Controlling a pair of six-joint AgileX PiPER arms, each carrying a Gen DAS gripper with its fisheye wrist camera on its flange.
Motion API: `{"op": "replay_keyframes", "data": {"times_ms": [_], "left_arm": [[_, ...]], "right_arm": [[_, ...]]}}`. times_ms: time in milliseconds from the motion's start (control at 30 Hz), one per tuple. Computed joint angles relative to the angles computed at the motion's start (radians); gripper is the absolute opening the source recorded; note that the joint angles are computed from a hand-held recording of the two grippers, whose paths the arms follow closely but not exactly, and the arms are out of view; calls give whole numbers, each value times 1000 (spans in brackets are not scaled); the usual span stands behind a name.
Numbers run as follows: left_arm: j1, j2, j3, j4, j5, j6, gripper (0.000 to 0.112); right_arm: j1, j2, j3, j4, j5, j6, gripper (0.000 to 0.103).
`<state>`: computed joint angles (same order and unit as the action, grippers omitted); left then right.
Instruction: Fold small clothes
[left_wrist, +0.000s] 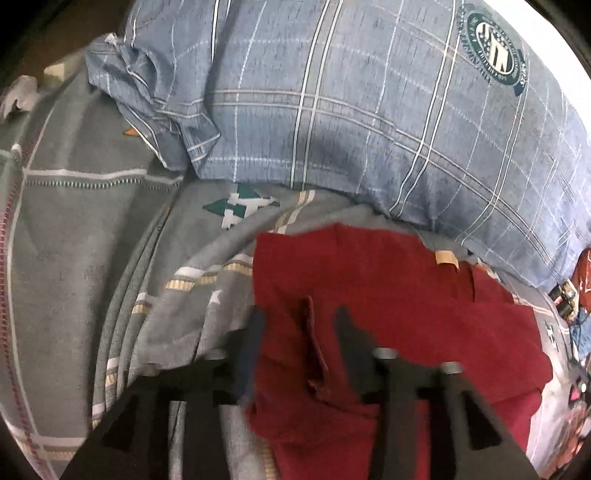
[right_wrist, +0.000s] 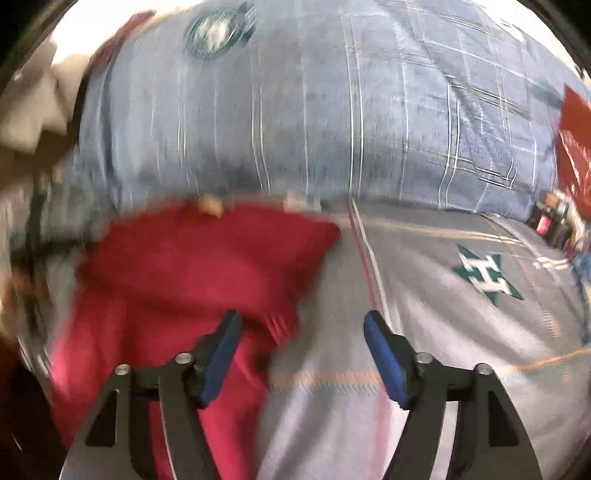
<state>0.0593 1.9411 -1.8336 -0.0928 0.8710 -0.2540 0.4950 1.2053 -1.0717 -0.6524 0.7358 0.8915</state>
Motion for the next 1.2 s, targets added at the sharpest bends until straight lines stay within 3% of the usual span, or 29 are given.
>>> {"op": "replay_keyframes", "data": {"times_ms": [67,100,167,233,267,433,500,533,700,800,933,1033,1133,1200], "left_arm": [[-28,-10,20,45,1,-18,51],[-41,5,-8,79,24,-31,51],[-65,29,-39,146,53,-61,51],[-82,58,-69,187,77,-85,52],[-87,67,-77,194,85,-90,52],[-125,110,-138,259,107,-115,55],[-127,118,-143,263,102,-118,55],[-129,119,-142,266,101,-119,56],[-129,128,-151,273,101,-118,60],[-129,133,-156,276,102,-118,62],[-127,130,-154,271,104,-115,62],[-129,125,-145,280,101,-118,63],[-135,109,-116,290,81,-125,63],[-141,87,-80,306,67,-139,63]], "right_arm": [[-9,94,-68,31,-46,-44,60],[13,178,-124,-14,-14,-32,42],[38,290,-197,-75,61,-25,28],[11,342,-199,-34,73,-34,28],[4,311,-150,-39,26,-1,28],[-1,233,-121,-22,29,18,37],[-10,236,-142,-50,0,48,54],[-21,264,-175,-52,-6,38,56],[-83,470,-360,3,49,-64,50],[-112,483,-362,-10,3,-21,53],[-77,420,-348,44,57,-41,55],[35,314,-220,-70,75,62,56],[95,295,-138,-114,137,113,55],[114,277,-80,-175,135,170,56]]}}
